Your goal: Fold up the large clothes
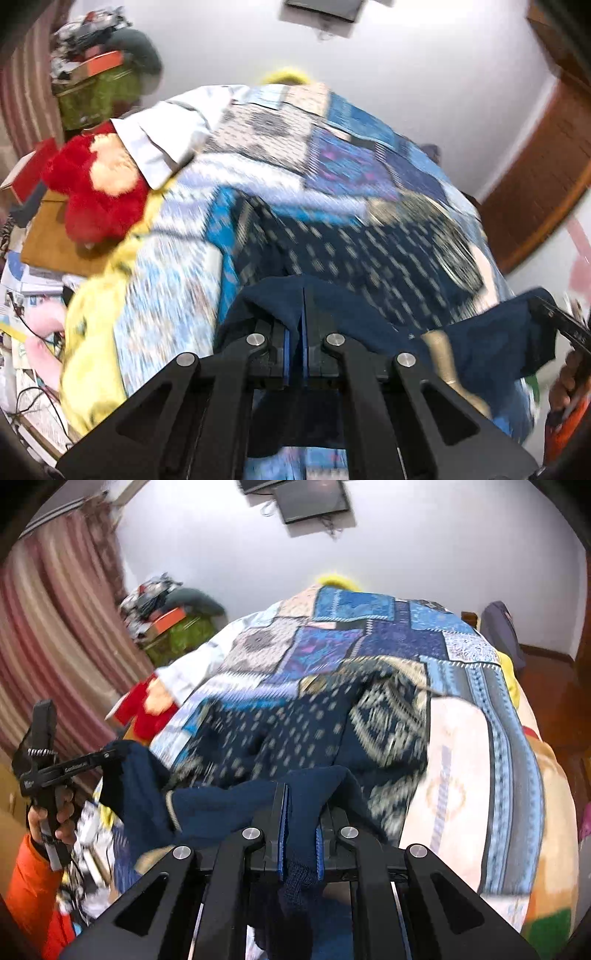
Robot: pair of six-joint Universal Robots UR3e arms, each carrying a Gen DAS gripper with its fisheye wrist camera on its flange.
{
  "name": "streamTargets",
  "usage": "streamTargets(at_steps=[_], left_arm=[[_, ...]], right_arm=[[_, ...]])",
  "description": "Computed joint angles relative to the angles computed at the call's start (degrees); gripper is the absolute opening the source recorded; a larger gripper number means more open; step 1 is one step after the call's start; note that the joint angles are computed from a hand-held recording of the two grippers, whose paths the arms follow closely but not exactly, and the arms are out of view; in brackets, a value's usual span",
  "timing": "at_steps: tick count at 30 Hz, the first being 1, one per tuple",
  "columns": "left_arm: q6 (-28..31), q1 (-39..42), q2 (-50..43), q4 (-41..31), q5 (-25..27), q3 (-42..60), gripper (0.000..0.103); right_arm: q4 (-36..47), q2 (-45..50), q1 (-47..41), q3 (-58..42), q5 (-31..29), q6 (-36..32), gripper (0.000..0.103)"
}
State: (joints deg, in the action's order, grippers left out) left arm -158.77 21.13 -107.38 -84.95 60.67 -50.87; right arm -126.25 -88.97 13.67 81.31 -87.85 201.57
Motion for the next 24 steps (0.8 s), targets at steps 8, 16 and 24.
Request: streamTargets(at_steps=[8, 16, 24], left_arm=[[-9.52, -8.88, -30.29, 0.78, 16.61, 27.68, 0.005], [-8.56, -9.79, -34.46, 5.37, 18.97, 25.24, 0.009], [-4.51, -10.94, -34.74, 1.17, 21.3, 29.99, 0.009]], right_arm=[[7.53, 26.37, -8.55, -23.3, 1.32, -2.42, 0.009], [5.13, 28.98, -12.95, -19.07, 5.77, -11.79, 0.01], [6.42, 22.46, -10.23, -15.02, -15.58, -12.61, 0.03]])
